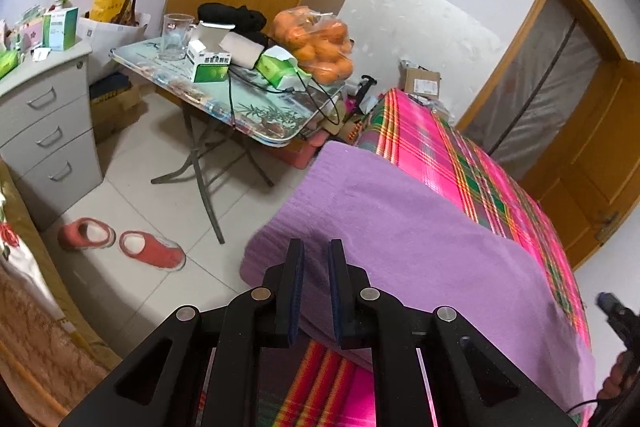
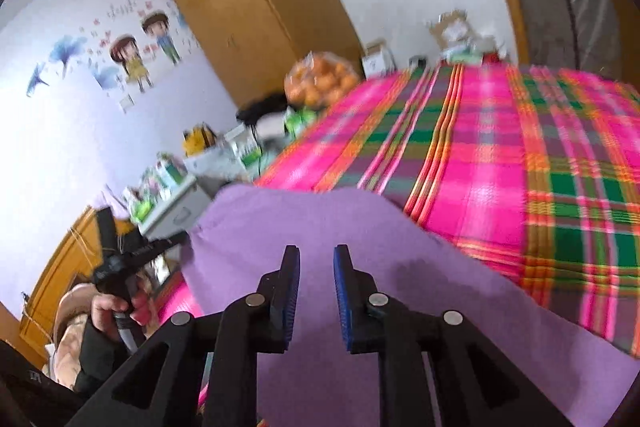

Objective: Fold clothes

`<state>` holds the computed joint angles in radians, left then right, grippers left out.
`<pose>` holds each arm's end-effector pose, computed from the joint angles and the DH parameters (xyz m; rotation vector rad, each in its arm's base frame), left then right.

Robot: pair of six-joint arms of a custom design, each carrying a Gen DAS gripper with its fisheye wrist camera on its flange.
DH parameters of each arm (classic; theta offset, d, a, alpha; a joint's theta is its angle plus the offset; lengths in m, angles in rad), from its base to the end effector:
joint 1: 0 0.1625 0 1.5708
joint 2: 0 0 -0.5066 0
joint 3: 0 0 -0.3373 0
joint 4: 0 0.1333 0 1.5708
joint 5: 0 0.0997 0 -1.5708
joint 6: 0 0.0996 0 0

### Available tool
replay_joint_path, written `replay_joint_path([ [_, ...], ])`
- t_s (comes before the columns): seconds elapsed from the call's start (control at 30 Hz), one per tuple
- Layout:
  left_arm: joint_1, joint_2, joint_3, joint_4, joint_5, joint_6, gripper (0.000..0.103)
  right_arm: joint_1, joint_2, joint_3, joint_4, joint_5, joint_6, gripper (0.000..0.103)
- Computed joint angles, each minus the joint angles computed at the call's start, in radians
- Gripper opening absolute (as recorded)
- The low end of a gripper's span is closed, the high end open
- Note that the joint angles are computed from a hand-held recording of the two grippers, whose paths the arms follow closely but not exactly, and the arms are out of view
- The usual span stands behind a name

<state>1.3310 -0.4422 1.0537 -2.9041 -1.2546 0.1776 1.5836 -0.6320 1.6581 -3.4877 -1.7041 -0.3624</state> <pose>-0.0474 -0.8855 0.1805 0.3967 2.6501 -1.0223 0.1293 -0.7214 0.1887 0.4051 -2.5801 1.1969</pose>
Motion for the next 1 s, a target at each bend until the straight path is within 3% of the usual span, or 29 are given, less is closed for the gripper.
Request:
replay_joint_path([
  [0.23,-0.010,-0.007,0.046,-0.063,0.009,0.032,0.012,0.009,-0.049,0.237,-0.410,0.045,-0.100,0.020],
  [0.37,-0.010,-0.012,0.065,-0.102,0.010,0.028,0.012,0.010,-0.042,0.321,-0.604,0.051,-0.181,0.038],
  [0.4,-0.010,-0.013,0.070,-0.110,0.009,0.026,0.012,0.014,-0.030,0.327,-0.643,0.009,-0.210,0.038],
  [0.47,-0.005,-0.016,0.076,-0.121,-0.004,0.008,0.012,0.025,-0.014,0.314,-0.631,-0.085,-0.231,0.038],
  [0.53,-0.001,-0.020,0.082,-0.126,-0.011,-0.015,0.012,0.024,0.003,0.284,-0.545,-0.145,-0.200,0.038],
  [0.67,0.020,-0.031,0.080,-0.112,-0.049,-0.105,0.016,0.012,0.036,0.207,-0.424,-0.185,-0.141,0.038],
  [0.77,0.034,-0.043,0.092,-0.137,-0.075,-0.159,0.019,0.006,0.044,0.174,-0.361,-0.184,-0.115,0.038],
  [0.87,0.044,-0.044,0.087,-0.138,-0.096,-0.192,0.032,0.005,0.046,0.145,-0.320,-0.179,-0.108,0.038],
  [1.0,0.054,-0.027,0.045,-0.065,-0.122,-0.231,0.032,-0.001,0.050,0.123,-0.281,-0.151,-0.108,0.038],
])
